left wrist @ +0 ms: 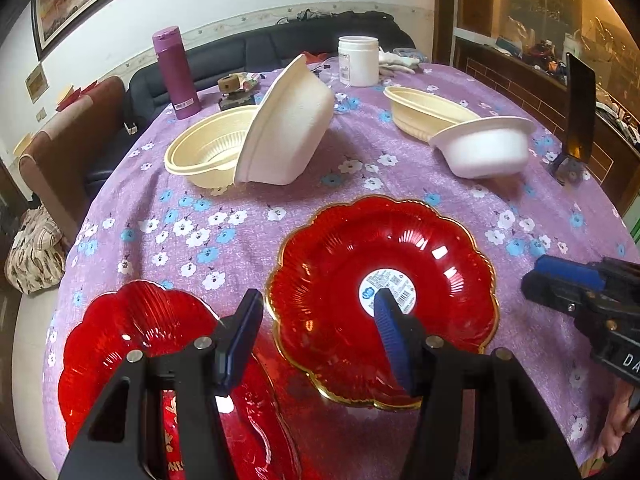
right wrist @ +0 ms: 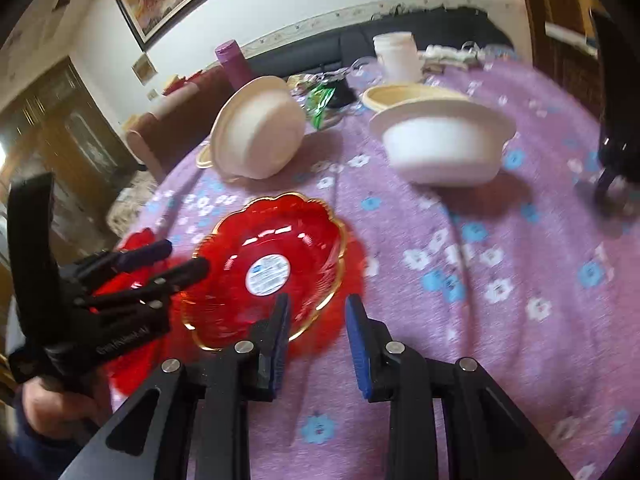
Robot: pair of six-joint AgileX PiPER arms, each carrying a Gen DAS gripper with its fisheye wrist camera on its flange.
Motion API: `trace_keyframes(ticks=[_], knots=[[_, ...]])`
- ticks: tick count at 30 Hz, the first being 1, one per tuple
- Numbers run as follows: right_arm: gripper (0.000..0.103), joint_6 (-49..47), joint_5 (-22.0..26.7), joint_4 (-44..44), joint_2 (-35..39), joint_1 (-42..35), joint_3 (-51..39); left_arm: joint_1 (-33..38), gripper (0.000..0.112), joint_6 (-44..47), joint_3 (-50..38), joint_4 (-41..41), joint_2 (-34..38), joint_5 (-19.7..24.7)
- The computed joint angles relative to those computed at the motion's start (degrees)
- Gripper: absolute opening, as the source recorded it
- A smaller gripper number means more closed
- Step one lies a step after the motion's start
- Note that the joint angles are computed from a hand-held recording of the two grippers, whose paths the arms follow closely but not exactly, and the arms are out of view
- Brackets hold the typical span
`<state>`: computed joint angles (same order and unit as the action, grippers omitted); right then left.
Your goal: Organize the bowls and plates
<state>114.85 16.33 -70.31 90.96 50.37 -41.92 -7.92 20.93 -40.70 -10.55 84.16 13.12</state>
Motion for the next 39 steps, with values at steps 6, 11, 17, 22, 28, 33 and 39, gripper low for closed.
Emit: trace_keyframes(ticks=[6, 11, 17, 22, 28, 33, 39], knots=[[0.030, -5.99, 10.08, 3.86, 1.51, 3.70, -2.60, -0.96, 0.057, -6.03, -2.80, 5.58, 2.44, 0.86], [0.030, -8.70, 12.61, 4.96, 2.62, 4.50, -3.92, -1.75, 0.057, -11.13, -5.62, 10.07, 5.08, 2.19], [0.030, -10.55, 11.10, 5.86, 4.09, 3.92, -4.96, -1.67, 0.057, -12.63, -9.36, 10.81, 8.76, 4.70], [0.030, -11.26, 7.33, 6.43, 4.50, 2.08, -4.86, -0.61, 0.057, -8.93, -13.62, 5.56, 11.99, 9.77], [0.030, -9.86, -0.90, 6.45, 4.26, -1.99, -3.50, -0.44, 0.052, -11.15, -17.29, 7.42, 14.14, 13.31], [0.030, -9.19, -6.04, 6.63, 4.89, -4.50, -3.19, 0.73, 0.035, -11.94, -19.91, 8.51, 16.44, 15.10], [0.030, -13.21, -8.61, 10.89, 6.27, -5.56, -3.91, 1.34, 0.030, -11.26, -21.56, 8.37, 17.92, 16.71]])
